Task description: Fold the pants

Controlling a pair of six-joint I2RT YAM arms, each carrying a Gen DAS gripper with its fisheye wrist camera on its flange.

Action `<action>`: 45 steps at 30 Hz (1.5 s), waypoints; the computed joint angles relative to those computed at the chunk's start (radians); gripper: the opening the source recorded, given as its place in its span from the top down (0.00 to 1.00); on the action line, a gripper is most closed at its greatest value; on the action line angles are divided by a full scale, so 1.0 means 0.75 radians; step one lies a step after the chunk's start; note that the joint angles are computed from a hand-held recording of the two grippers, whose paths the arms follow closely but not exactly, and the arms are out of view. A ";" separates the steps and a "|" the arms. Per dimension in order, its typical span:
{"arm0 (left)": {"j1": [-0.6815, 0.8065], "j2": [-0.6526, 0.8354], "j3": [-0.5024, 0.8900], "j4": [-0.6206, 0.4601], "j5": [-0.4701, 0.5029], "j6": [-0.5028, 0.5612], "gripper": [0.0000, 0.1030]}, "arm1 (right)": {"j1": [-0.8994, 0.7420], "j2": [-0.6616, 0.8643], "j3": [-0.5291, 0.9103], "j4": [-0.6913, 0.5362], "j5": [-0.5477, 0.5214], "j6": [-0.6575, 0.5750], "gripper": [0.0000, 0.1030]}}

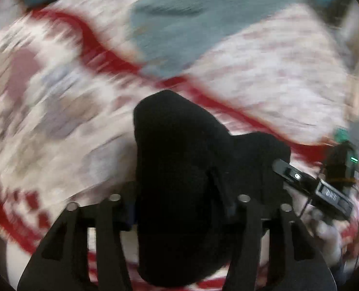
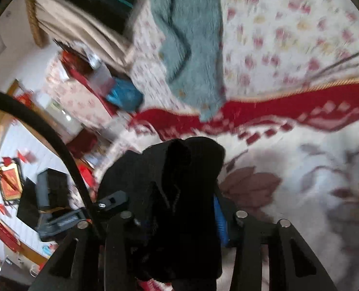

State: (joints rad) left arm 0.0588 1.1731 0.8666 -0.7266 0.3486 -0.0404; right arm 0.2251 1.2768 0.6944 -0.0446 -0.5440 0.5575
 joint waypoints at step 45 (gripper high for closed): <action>-0.497 -0.589 -0.169 -0.087 -0.666 -0.368 0.24 | 0.559 -0.225 0.152 -0.281 0.636 -0.055 0.48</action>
State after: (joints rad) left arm -0.3141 0.7311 0.7397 -0.7916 -0.1506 -0.3167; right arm 0.6440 1.1082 0.8086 -0.2553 -0.0672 0.5160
